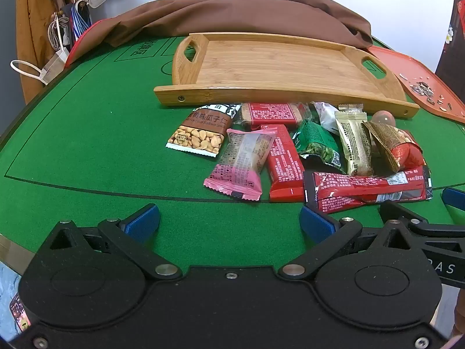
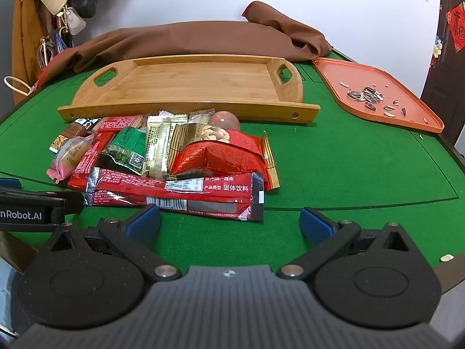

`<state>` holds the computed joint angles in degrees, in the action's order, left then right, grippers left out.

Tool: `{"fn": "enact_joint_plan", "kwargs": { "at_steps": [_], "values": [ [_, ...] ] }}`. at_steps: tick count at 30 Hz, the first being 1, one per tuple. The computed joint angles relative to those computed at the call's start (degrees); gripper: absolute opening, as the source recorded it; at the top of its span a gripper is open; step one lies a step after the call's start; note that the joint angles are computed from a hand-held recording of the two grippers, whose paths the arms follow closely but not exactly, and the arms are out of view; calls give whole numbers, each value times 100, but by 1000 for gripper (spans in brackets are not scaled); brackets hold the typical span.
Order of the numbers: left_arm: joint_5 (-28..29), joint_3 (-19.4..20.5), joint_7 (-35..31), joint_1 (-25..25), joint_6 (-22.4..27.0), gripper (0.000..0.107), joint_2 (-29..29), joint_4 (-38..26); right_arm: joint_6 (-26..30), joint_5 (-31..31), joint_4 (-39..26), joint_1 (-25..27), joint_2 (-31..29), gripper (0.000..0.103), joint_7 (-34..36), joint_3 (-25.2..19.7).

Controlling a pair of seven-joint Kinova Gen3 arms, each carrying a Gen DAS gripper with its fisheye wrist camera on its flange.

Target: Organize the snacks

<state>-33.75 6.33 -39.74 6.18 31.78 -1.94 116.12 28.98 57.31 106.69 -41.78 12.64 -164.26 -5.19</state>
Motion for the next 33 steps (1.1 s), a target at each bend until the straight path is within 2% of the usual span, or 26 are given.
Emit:
{"fn": "enact_joint_plan", "kwargs": {
  "at_steps": [33],
  "values": [
    [-35, 6, 33, 2, -3, 103, -1, 7, 2, 68, 23, 7, -12, 103, -68, -22]
  ]
}}
